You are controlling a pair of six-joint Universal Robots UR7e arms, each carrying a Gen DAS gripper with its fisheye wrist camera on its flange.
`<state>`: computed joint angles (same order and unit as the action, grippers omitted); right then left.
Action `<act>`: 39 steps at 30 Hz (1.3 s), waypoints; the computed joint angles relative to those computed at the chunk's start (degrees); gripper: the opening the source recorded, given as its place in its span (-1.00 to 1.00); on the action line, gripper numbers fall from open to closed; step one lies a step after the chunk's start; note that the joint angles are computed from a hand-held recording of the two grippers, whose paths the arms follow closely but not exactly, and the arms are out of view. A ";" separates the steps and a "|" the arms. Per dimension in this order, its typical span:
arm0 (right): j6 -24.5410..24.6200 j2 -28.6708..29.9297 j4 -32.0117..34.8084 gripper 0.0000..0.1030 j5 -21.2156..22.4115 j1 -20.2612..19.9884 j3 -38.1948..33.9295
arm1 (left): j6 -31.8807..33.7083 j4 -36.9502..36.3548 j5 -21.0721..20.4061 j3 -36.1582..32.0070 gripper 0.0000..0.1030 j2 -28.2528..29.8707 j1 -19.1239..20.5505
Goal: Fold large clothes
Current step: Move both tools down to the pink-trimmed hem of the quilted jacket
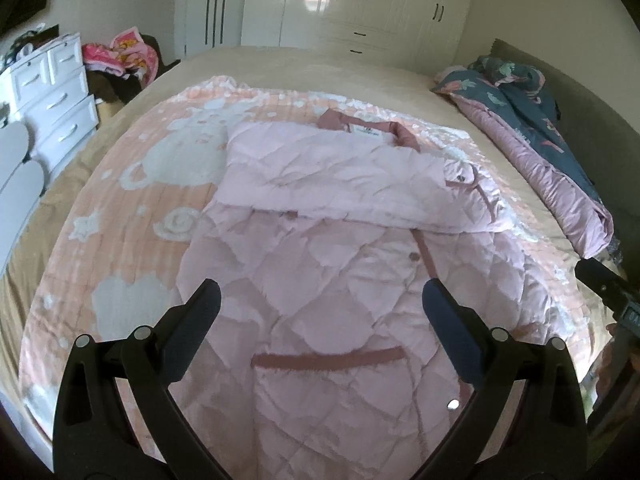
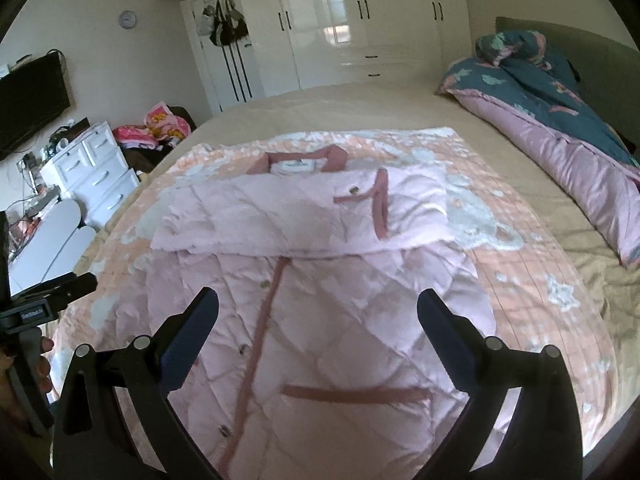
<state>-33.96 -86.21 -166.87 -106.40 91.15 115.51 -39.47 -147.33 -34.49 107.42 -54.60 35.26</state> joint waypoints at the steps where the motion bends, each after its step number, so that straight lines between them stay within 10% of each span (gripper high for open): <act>1: -0.07 -0.18 -0.16 0.92 -0.30 -0.44 0.30 | -0.61 -0.07 0.20 0.78 0.84 -0.17 -0.03; 39: -4.97 -7.67 3.85 0.92 -1.71 -12.35 6.41 | -24.90 16.63 -2.66 17.25 0.84 -11.10 1.14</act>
<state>-38.93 -93.88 -163.02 -108.11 78.80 121.92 -64.37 -130.69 -37.15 124.67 -65.70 36.40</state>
